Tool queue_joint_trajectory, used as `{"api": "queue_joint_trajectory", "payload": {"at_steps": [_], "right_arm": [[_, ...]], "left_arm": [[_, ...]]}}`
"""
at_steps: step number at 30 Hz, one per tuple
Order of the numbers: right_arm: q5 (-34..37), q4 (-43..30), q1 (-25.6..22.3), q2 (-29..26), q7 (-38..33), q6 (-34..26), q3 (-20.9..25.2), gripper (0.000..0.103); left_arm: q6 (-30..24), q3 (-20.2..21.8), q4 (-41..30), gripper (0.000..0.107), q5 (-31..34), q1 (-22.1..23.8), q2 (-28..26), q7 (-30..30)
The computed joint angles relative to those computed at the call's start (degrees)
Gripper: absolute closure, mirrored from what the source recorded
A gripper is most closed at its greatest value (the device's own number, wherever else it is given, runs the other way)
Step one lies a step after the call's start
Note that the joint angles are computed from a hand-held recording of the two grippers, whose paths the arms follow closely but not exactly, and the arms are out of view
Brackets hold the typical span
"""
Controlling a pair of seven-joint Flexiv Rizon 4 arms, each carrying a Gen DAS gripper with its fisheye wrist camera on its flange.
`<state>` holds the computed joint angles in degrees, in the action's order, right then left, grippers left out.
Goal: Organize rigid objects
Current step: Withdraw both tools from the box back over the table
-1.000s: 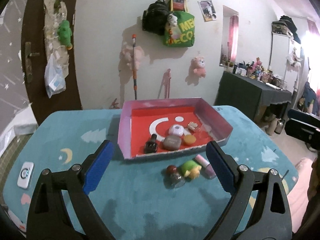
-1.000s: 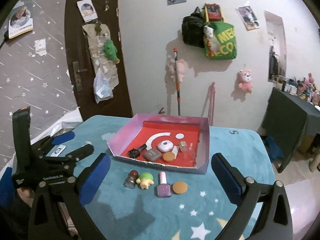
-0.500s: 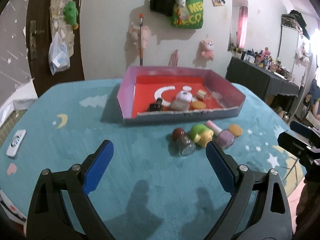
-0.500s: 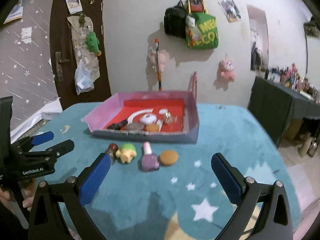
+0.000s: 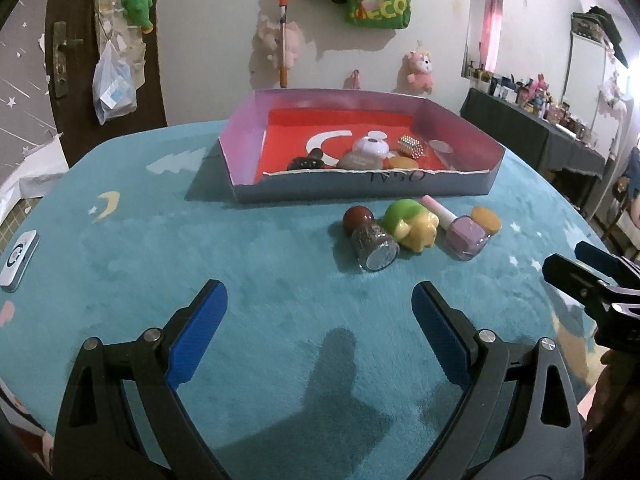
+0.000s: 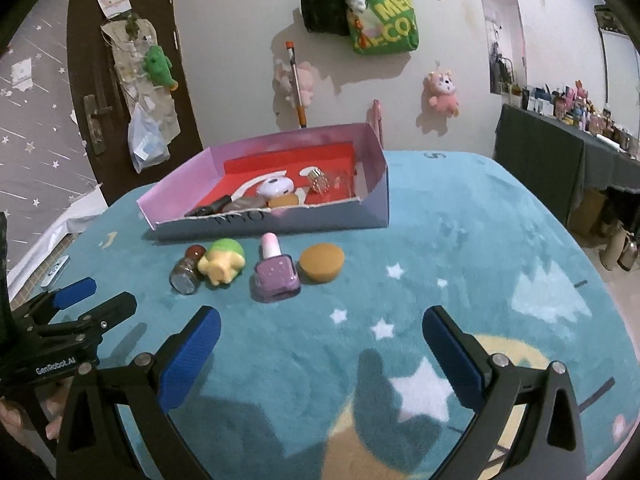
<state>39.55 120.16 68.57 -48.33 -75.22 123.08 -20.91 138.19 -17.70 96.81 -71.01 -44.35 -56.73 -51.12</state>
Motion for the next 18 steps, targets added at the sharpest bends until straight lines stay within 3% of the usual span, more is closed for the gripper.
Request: {"api": "queue_joint_trajectory", "payload": {"at_steps": [6, 18], "right_arm": [[-2.14, -0.30, -2.04, -0.02, 1.11, -1.52, 1.56, 0.000], [-4.99, 0.34, -1.16, -1.13, 4.34, -2.70, -0.25, 0.000]], "left_arm": [[-0.80, -0.55, -1.07, 0.012, -1.55, 0.11, -0.34, 1.86], [-1.64, -1.59, -2.76, 0.012, -3.15, 0.41, -0.99, 4.53]]}}
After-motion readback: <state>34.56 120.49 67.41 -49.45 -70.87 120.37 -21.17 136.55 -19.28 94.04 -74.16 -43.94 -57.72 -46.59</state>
